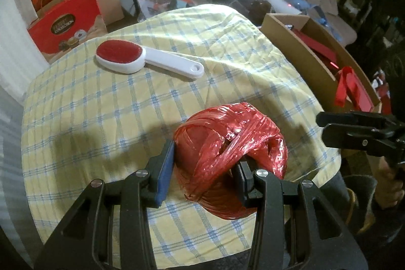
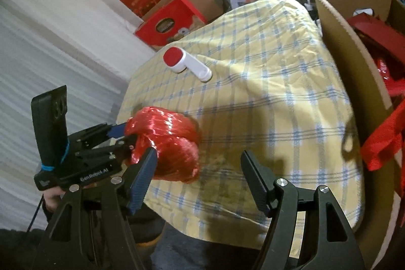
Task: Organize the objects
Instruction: 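Close the right tool on the ribbon ball beside the left tool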
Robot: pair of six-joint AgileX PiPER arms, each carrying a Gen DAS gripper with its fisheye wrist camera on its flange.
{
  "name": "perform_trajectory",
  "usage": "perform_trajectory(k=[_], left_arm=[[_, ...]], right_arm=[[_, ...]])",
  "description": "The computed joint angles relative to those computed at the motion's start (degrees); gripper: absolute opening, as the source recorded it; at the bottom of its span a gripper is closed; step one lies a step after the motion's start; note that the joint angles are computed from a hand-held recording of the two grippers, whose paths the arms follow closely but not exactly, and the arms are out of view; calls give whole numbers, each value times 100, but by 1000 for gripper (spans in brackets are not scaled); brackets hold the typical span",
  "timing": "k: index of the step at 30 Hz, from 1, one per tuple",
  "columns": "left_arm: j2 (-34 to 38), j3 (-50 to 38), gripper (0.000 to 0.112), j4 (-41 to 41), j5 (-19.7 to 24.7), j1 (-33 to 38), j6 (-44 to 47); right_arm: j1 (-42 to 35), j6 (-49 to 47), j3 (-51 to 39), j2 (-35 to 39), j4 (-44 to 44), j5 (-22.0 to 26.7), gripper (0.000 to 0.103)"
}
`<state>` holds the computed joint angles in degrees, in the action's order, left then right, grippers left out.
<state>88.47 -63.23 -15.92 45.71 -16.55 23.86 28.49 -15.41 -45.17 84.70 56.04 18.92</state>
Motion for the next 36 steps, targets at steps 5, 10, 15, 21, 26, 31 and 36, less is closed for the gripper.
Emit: perform_trajectory(k=[5, 10, 15, 21, 26, 31, 36], left_arm=[[-3, 138, 39, -421, -65, 164, 456], [-253, 351, 38, -255, -287, -26, 554], [-315, 440, 38, -32, -393, -155, 369], [-219, 390, 38, -471, -215, 122, 743], [-170, 376, 37, -602, -150, 257, 866], [-137, 430, 37, -986, -133, 442, 1194], [-78, 304, 37, -725, -27, 353, 886]], right_arm=[[72, -811, -288, 385, 688, 254, 71], [174, -277, -613, 658, 179, 388, 66], [290, 934, -971, 813, -1083, 520, 63], [363, 1473, -1696, 1212, -1812, 1212, 53], [517, 1829, -2020, 1429, -2330, 1297, 51], [500, 1612, -1997, 1500, -2153, 1225, 51], [693, 2516, -2737, 1787, -3335, 1885, 52]])
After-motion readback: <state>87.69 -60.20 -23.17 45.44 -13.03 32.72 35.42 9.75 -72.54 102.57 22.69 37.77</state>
